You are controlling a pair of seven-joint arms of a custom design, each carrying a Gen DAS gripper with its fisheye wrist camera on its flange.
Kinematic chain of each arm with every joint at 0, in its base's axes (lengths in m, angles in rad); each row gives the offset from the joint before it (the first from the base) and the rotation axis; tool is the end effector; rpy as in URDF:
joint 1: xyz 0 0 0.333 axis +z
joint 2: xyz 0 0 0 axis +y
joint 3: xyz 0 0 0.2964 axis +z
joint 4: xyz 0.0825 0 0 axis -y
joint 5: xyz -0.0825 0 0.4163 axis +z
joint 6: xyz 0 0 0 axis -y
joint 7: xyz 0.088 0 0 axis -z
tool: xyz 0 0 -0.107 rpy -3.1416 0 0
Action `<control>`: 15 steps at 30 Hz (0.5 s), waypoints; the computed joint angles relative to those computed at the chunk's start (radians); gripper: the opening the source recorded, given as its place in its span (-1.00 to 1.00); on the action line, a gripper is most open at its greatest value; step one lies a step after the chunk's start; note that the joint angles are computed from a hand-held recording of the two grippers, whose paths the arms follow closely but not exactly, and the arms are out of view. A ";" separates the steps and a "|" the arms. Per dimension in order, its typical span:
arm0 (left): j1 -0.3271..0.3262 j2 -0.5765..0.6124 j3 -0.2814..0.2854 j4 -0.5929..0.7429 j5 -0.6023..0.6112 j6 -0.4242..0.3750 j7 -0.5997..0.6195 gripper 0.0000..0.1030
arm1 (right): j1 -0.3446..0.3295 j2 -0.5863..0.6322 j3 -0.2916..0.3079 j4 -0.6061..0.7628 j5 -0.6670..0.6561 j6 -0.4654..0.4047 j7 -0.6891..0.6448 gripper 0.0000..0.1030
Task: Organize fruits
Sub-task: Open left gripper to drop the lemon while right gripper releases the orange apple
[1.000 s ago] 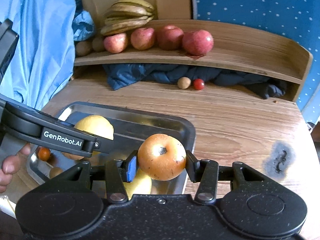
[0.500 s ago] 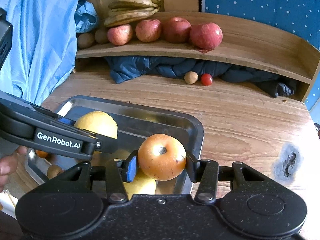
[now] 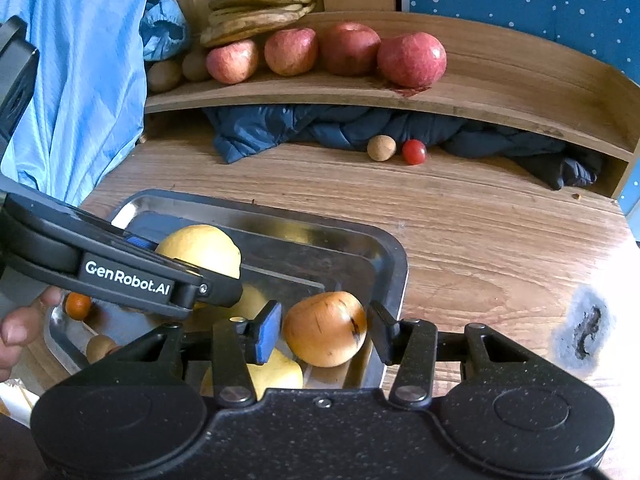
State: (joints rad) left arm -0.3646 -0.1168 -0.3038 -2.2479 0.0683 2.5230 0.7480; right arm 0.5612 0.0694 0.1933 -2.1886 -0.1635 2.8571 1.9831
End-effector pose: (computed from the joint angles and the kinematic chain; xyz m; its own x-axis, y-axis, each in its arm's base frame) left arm 0.4431 -0.3531 0.4173 0.0640 -0.9754 0.2108 -0.9378 -0.1310 -0.3216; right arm 0.4387 0.4232 0.3842 0.4909 -0.8629 -0.1199 -0.7535 -0.3515 -0.5556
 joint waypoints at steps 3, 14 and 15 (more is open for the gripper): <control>-0.001 0.006 0.002 0.002 -0.007 0.005 0.011 0.22 | -0.002 0.006 0.001 0.007 0.013 -0.009 -0.014 -0.03; 0.013 -0.044 -0.027 -0.011 0.119 0.015 -0.132 0.33 | -0.012 -0.046 0.005 -0.051 0.059 0.056 -0.083 0.19; 0.015 -0.053 -0.034 -0.010 0.142 0.004 -0.165 0.35 | -0.013 -0.058 0.005 -0.064 0.067 0.067 -0.096 0.24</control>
